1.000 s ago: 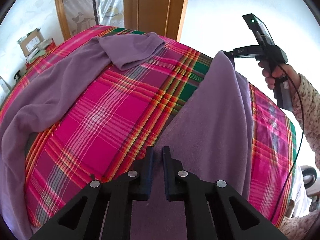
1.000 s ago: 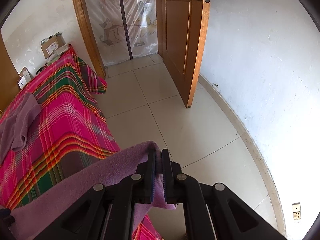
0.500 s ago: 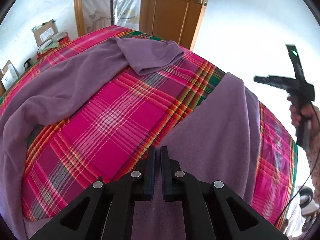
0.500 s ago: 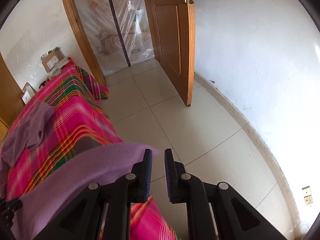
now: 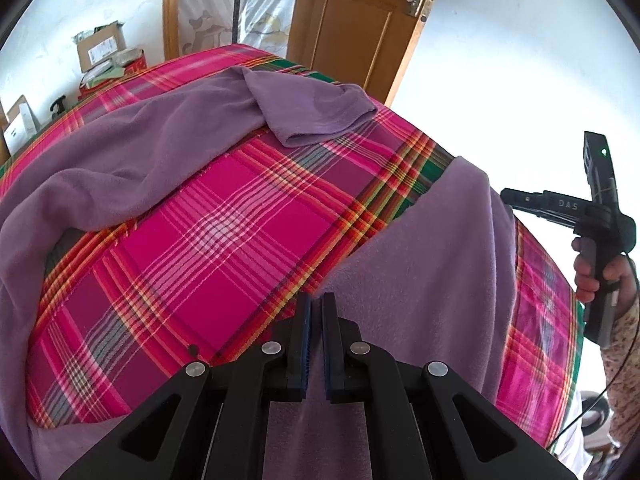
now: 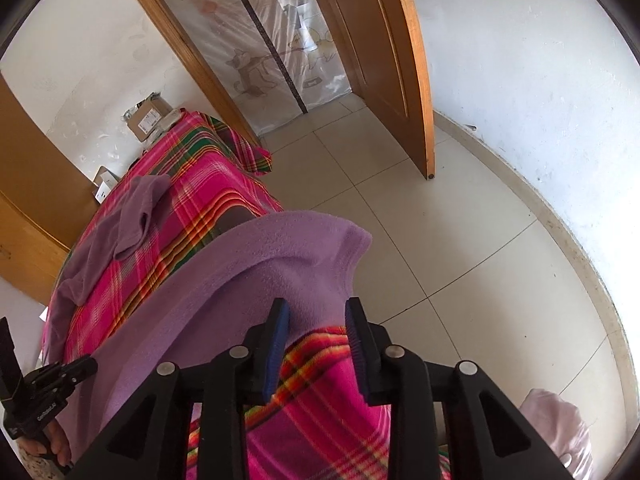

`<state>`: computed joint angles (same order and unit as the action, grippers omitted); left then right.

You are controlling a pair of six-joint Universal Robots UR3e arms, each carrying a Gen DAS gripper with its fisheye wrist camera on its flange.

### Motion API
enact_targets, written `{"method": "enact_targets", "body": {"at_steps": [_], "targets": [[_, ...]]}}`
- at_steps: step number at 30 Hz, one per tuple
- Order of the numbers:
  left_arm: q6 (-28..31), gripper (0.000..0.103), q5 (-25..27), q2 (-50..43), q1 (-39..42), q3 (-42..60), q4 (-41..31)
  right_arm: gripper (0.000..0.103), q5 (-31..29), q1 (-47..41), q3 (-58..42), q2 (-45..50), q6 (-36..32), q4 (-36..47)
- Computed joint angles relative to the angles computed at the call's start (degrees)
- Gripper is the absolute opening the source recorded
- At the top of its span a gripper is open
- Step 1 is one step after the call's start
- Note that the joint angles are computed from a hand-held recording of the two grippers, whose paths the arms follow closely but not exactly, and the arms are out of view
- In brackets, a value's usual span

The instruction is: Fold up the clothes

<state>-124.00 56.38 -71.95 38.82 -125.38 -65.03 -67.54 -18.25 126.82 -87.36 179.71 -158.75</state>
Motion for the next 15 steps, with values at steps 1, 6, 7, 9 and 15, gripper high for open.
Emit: {"method": "enact_targets", "body": {"at_steps": [1, 6, 7, 9, 15], "targets": [[-0.04, 0.006, 0.03, -0.1, -0.07, 0.04, 0.07, 0.032, -0.44, 0.55, -0.51, 0.58, 0.34, -0.43], [-0.47, 0.006, 0.0, -0.42, -0.22, 0.27, 0.06, 0.026, 0.49, 2.26, -1.09, 1.83, -0.13, -1.06], [-0.68, 0.006, 0.03, -0.45, -0.33, 0.2, 0.3, 0.024, -0.2, 2.96, -0.8, 1.72, -0.3, -2.14], [-0.68, 0.006, 0.03, -0.54, -0.37, 0.2, 0.42, 0.019, -3.82, 5.57, -0.99, 1.82, -0.11, -3.9], [-1.15, 0.006, 0.0, -1.24, -0.27, 1.23, -0.8, 0.004, -9.57, 9.12, -1.08, 0.96, -0.04, -5.2]]}}
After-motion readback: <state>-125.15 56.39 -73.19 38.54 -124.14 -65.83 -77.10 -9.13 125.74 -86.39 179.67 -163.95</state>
